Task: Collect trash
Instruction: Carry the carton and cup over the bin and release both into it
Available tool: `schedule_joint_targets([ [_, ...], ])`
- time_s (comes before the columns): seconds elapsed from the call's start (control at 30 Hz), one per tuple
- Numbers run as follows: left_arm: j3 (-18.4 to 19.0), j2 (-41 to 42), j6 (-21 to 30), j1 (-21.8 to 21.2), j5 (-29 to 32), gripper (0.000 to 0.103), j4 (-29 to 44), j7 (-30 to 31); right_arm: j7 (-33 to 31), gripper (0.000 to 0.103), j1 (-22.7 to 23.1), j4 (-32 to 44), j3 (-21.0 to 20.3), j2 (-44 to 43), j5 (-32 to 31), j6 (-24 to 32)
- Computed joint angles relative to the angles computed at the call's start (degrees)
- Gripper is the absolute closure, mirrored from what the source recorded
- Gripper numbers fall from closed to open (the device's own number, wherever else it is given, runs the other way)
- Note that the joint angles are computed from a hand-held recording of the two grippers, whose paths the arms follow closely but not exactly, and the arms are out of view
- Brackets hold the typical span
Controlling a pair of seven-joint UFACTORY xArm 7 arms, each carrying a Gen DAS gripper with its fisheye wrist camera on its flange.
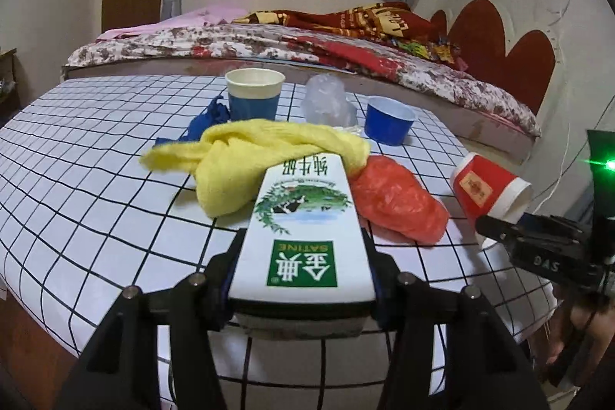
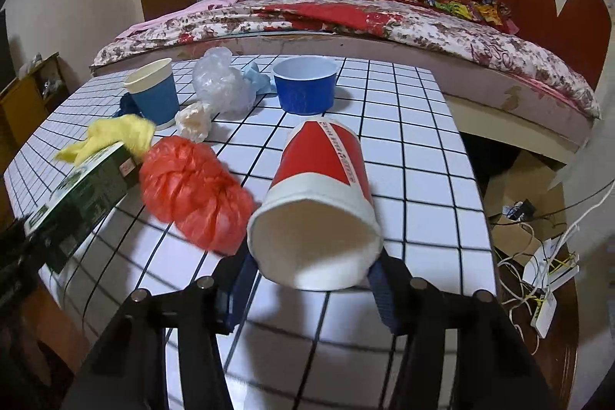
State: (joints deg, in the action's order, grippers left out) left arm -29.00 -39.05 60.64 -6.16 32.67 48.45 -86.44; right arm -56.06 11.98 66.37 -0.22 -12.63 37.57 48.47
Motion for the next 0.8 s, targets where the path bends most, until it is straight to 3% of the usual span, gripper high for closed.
schedule_joint_targets([
  [0.4,-5.11,0.17,-0.07,-1.03,1.30,0.049,1.30,-3.61,-4.36,0.049,-1.47,-5.26,-4.39,-7.60,0.57,2.75],
  [0.8,-10.17,5.13,0.37,-1.87,5.18,0.049,7.98,-4.59,-10.08,0.049,-4.94,-9.04,-12.70,-15.13,1.32,7.73],
])
